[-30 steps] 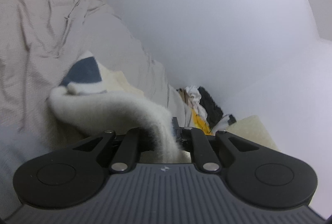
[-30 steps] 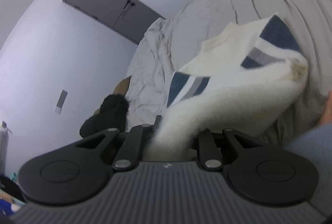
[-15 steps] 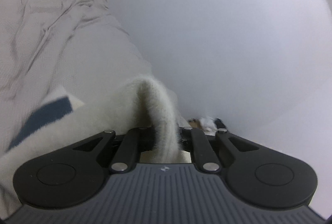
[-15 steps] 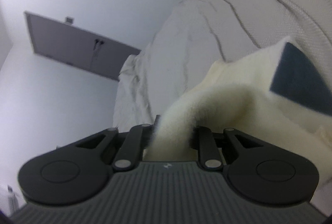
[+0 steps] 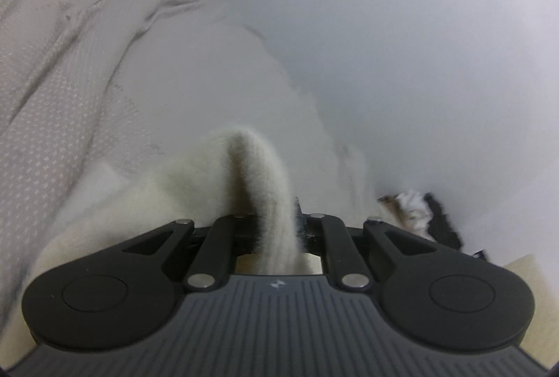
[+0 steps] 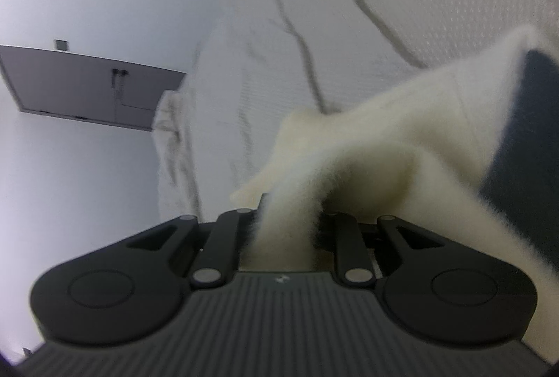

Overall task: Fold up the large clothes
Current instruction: 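Lift and fold the side edge over the sleeves with both grippers, then open both grippers to release the folded side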

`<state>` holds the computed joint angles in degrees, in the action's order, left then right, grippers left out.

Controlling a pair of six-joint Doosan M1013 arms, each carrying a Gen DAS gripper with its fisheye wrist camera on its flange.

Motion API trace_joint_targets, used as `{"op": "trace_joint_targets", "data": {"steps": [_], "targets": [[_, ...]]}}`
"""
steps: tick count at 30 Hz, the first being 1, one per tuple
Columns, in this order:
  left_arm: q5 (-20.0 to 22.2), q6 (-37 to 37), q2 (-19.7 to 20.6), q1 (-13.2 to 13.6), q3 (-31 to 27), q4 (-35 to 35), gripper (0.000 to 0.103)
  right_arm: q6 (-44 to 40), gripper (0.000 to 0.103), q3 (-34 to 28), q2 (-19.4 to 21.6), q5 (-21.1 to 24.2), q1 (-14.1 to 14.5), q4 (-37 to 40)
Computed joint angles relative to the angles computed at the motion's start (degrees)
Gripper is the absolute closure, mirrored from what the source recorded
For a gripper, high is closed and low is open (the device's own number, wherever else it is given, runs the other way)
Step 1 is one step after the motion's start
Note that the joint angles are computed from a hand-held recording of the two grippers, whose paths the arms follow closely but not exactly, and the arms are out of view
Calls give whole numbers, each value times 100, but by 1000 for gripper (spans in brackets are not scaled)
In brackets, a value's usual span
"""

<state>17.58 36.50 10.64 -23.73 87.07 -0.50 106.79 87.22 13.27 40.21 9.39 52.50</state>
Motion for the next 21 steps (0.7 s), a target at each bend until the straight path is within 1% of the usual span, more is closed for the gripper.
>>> {"op": "trace_joint_targets", "data": {"steps": [2, 4, 7, 10, 11, 12, 13, 14, 15, 16, 17, 18, 19, 21], "targets": [[120, 113, 116, 15, -77, 38, 91, -59, 82, -42, 105, 80, -10, -7], [252, 360, 213, 52, -164, -76, 91, -135, 82, -37, 150, 150, -44, 111], [267, 910, 304, 160, -185, -748, 91, -458, 81, -28, 181, 238, -94, 327], [283, 1233, 329, 209, -196, -1071, 90, -574, 80, 32, 155, 235, -104, 444], [320, 1480, 320, 224, -205, -1297, 88, -583, 80, 59, 133, 214, -106, 478], [336, 1707, 299, 237, -201, -1542, 85, -648, 78, 103, 90, 192, -104, 533], [274, 2124, 265, 271, -155, -2036, 72, -769, 76, 175, 30, 201, -144, 612], [207, 2502, 216, 285, -104, -2492, 46, -795, 74, 207, -14, 178, -141, 638], [131, 2897, 164, 299, -45, -2923, 35, -889, 67, 281, -86, 146, -147, 767], [50, 3109, 99, 281, 6, -3110, 29, -999, 52, 353, -145, 101, -161, 925], [-33, 3320, 20, 256, 68, -3237, 29, -1246, 43, 481, -249, 3, -172, 1243], [-32, 3268, -55, 214, 88, -3100, 28, -1539, 29, 595, -349, -70, -188, 1559], [5, 3108, -118, 174, 104, -2845, 28, -1795, 22, 679, -433, -91, -209, 1795], [157, 2360, -249, 58, 134, -1846, 28, -2182, 22, 770, -591, -113, -208, 2039]]}}
